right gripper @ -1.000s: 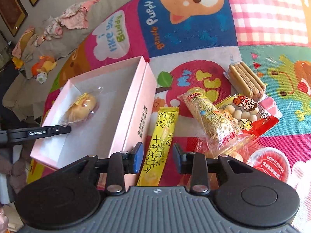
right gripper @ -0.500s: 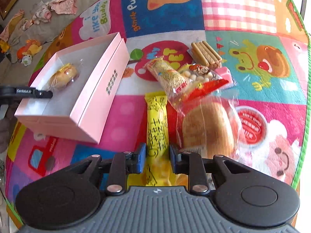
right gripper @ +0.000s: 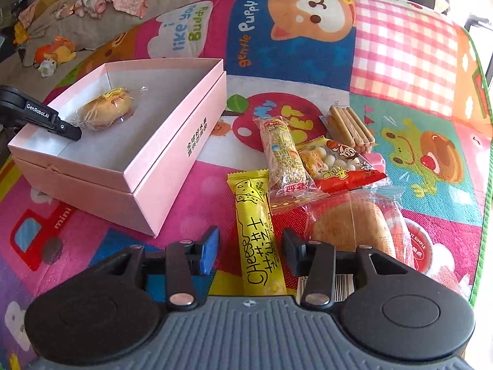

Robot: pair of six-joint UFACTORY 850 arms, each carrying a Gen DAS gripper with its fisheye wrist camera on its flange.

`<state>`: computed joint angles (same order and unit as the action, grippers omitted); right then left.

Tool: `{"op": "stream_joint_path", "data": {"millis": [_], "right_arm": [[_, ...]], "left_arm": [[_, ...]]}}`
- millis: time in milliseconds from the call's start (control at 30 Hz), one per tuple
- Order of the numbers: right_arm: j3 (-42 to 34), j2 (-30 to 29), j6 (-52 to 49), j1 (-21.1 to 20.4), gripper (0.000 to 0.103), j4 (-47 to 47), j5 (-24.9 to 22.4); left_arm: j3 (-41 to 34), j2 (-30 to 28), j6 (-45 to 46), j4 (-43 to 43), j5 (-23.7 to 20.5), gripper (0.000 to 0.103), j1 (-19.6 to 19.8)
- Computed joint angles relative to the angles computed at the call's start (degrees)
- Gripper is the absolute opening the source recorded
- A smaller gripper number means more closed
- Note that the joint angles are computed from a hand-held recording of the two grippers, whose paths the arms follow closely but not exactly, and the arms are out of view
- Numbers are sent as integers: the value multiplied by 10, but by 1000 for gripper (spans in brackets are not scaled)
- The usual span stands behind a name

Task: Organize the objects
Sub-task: 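Move the right tool back over the yellow cheese stick bar, then grasp the yellow cheese stick bar and drop it into the box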

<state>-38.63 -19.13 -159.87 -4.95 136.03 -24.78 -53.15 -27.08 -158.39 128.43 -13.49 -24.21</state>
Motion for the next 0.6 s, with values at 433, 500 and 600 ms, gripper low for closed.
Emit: {"op": "stream_joint_path", "data": {"millis": [433,500,600], "right_arm": [[72,134,361,-27,24,-410,1],[81,172,391,-30,24,-444,-30],[72,206,444,-42,24,-467,-115]], "left_arm": [[1,-1,-7,2,-8,14,-2],[3,0,-25,19,-8,14,-1],[5,0,-45,37,-8,15,1]]}}
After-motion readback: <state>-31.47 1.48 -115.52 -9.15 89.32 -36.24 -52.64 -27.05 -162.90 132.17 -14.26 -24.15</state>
